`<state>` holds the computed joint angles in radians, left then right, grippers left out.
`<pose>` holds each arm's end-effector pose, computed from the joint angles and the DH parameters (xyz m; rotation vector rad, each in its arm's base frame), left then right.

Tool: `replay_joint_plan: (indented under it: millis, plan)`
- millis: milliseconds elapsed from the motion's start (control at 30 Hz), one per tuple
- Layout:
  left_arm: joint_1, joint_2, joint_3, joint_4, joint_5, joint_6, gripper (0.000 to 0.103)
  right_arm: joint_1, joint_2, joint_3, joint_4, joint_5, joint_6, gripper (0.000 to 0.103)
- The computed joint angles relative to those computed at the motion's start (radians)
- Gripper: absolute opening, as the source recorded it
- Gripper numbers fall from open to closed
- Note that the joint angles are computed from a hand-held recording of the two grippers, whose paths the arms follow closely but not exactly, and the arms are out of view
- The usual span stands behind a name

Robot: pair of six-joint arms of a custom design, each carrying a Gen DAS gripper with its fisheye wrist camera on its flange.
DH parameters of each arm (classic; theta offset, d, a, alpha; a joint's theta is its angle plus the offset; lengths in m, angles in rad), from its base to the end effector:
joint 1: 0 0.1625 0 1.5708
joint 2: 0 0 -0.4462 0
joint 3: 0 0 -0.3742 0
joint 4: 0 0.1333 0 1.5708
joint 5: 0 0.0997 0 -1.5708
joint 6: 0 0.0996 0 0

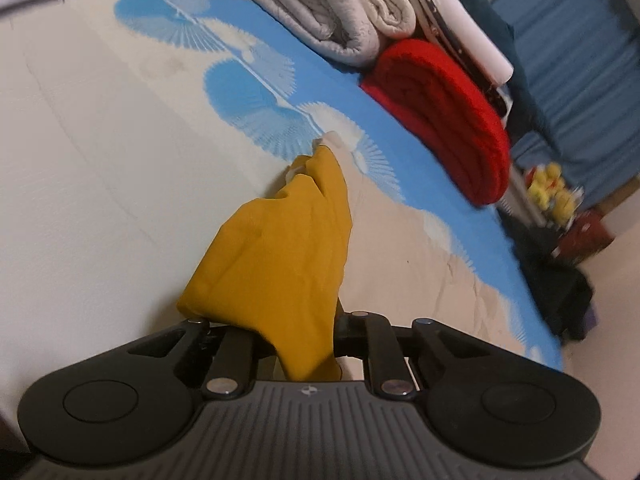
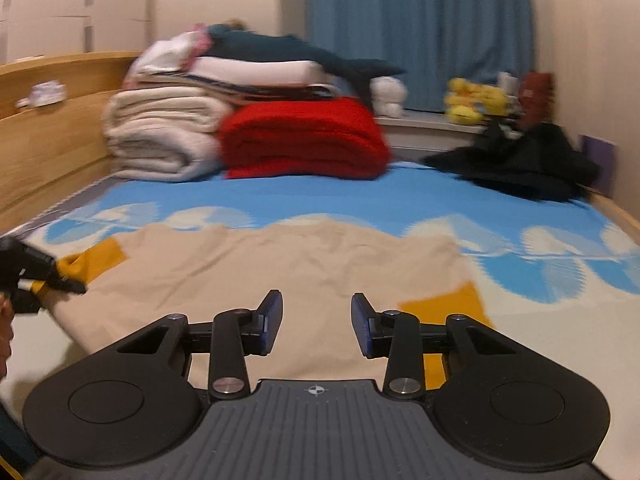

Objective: Fold large clothes

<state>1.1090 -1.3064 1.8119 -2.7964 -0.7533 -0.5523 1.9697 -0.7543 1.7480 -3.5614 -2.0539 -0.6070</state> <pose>-0.0669 -0.5966 0.4265 -0.5084 2.4220 -1.3175 0.3356 -0.5721 0.1903 0.8433 -2.1764 1.1932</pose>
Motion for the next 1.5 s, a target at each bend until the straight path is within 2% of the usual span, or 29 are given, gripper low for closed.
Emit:
replay_joint_plan:
  millis: [100,200,267,333,433,500,567,667,767,900,1033,1167,1267,1333,1433,1500]
  plan:
    - [0.002,-0.061,-0.018,0.132,0.017,0.008,0.017,0.013,0.027,-0.013,0.077,0.077,0.002,0.039]
    - [0.014,-0.090,0.006,0.109,0.024,0.087,0.017,0.020,0.049,-0.034,0.182,0.145,0.023,0.039]
    - [0.029,-0.097,-0.001,0.165,0.016,0.015,0.017,0.023,0.068,-0.063,0.284,0.160,0.050,0.039]
    - [0.039,-0.098,-0.008,0.179,-0.006,-0.044,0.017,0.028,0.105,-0.123,0.441,0.092,0.102,0.039]
    - [0.025,-0.086,-0.025,0.206,0.015,-0.030,0.017,0.030,0.185,-0.230,0.657,-0.088,0.180,0.039]
    - [0.011,-0.073,-0.042,0.221,0.035,0.015,0.017,0.026,0.215,-0.269,0.700,-0.121,0.234,0.041]
    - [0.006,-0.067,-0.055,0.234,0.035,0.030,0.018,0.030,0.234,-0.288,0.692,-0.139,0.246,0.044]
    - [0.004,-0.061,-0.071,0.269,0.044,0.005,0.018,0.042,0.240,-0.267,0.641,-0.164,0.203,0.044]
    - [-0.010,-0.060,-0.078,0.304,0.066,-0.018,0.018,0.050,0.221,-0.227,0.534,-0.140,0.152,0.042]
    - [-0.048,-0.045,-0.074,0.286,0.115,0.027,0.018,0.055,0.188,-0.160,0.231,-0.089,0.021,0.042]
    - [-0.104,-0.006,-0.070,0.203,0.158,0.123,0.018,0.043,0.130,-0.102,-0.078,-0.044,-0.111,0.042]
    - [-0.168,0.060,-0.058,0.073,0.178,0.268,0.017,0.020,0.045,-0.069,-0.269,-0.037,-0.268,0.042]
    - [-0.217,0.131,-0.063,-0.017,0.170,0.384,0.017,-0.023,-0.035,-0.057,-0.306,-0.017,-0.325,0.042]
    - [-0.245,0.182,-0.070,-0.067,0.149,0.443,0.016,-0.055,-0.078,-0.051,-0.323,-0.036,-0.351,0.042]
    - [-0.278,0.255,-0.086,-0.109,0.102,0.495,0.016,-0.100,-0.150,-0.011,-0.286,-0.099,-0.272,0.042]
    - [-0.297,0.307,-0.102,-0.128,0.059,0.533,0.016,-0.117,-0.187,0.011,-0.275,-0.124,-0.258,0.042]
